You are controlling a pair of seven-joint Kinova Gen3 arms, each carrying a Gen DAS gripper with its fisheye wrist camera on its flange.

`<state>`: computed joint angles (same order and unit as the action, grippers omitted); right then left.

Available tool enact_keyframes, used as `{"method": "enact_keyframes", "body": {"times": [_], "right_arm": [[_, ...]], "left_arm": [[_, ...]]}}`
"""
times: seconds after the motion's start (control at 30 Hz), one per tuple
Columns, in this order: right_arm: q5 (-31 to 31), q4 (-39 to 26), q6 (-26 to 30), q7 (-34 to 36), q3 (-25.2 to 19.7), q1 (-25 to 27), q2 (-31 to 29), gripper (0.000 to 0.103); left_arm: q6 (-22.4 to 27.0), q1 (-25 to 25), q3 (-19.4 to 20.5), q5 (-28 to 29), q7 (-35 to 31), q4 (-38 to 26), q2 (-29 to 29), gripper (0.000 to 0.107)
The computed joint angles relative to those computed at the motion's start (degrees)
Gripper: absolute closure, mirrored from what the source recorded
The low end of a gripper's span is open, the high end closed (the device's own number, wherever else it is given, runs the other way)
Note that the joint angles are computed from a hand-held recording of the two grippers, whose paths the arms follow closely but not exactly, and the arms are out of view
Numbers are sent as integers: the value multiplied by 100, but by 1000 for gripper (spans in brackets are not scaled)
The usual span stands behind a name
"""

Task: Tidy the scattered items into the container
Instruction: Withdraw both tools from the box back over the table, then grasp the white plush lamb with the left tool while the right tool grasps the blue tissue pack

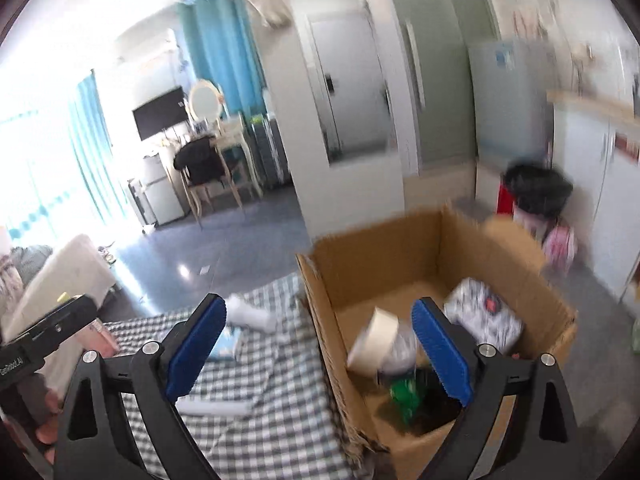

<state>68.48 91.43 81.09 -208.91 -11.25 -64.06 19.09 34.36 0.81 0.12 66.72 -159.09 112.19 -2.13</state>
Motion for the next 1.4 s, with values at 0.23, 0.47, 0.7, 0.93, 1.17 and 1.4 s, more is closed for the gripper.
{"method": "enact_keyframes", "body": {"times": [0.23, 0.47, 0.7, 0.93, 1.17, 1.4], "right_arm": [[1061, -557, 481, 386, 605, -977, 678, 0], [332, -956, -1145, 1238, -530, 462, 765, 0], [-621, -1443, -2317, 2492, -66, 601, 1297, 0], [-1312, -2141, -2182, 3096, 214, 685, 1799, 0], [-2410, -3315, -1935, 4167, 755, 788, 2476, 0], [-3036, -5142, -857, 5076, 833, 1082, 3572, 0]], "left_arm": [[1032, -567, -1376, 50, -327, 289, -471, 4], [799, -1518, -1355, -495, -785, 595, -617, 4], [-171, -1637, -1007, 346, -1656, 962, 346, 4], [-697, -1777, -378, -16, -1072, 456, 1330, 4], [-938, -1894, 88, -458, -358, -91, 1917, 4], [-1041, -1958, 328, -1204, 419, -441, 2350, 4]]}}
